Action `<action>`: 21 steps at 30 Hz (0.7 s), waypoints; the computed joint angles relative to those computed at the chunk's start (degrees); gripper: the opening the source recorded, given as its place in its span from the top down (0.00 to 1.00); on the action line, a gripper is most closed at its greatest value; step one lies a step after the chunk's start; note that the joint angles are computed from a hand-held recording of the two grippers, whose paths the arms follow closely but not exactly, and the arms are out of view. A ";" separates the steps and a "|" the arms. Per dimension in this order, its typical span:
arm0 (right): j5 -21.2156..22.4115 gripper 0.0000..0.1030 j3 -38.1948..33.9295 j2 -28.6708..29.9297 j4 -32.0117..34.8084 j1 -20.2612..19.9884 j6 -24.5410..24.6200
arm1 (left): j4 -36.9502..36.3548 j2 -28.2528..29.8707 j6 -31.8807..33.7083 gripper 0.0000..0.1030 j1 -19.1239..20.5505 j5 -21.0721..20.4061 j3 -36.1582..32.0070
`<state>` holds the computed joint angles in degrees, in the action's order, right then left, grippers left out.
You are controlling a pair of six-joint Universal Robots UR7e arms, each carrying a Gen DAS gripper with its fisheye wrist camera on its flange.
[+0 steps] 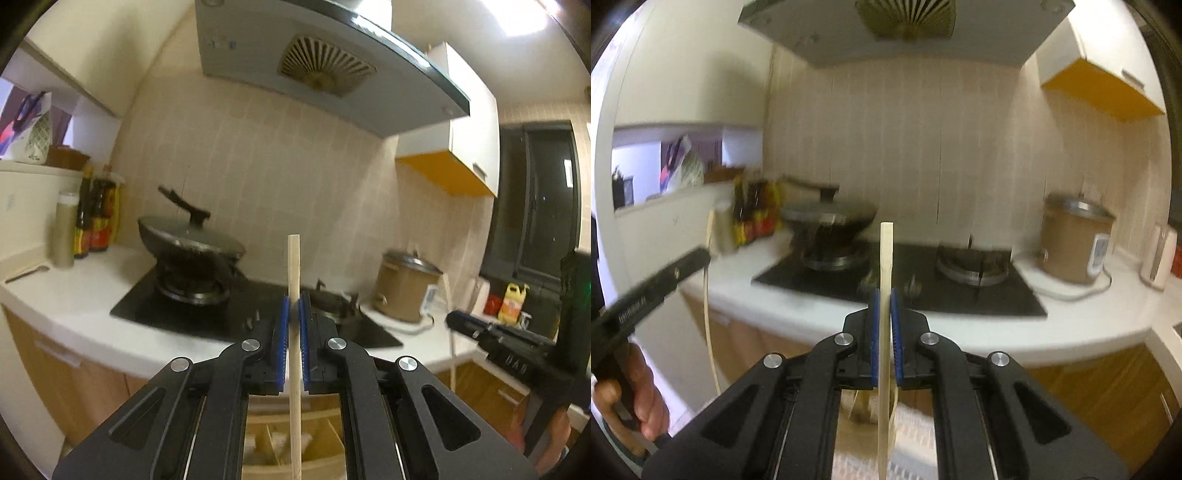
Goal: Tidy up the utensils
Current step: 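Lift both chopsticks over the tan basket and open both tools to drop them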
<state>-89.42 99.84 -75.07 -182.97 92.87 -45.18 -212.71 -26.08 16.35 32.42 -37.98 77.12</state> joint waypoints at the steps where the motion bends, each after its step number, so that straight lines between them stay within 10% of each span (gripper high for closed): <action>1: 1.51 0.96 -1.48 1.14 -0.58 -0.25 0.28 | -0.82 0.60 1.29 0.97 0.32 -0.28 -1.18; 10: 13.80 0.96 -4.34 7.63 -5.33 -4.71 -1.10 | -3.97 4.41 4.27 0.97 5.07 -5.20 -7.04; 21: 17.94 0.96 -7.62 11.55 -3.24 -7.38 -0.35 | -5.99 5.07 -0.05 0.96 9.76 -8.82 -7.21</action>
<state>-71.48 92.23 -63.53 -186.21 85.49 -45.53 -218.70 -21.00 16.30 42.19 -46.79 69.91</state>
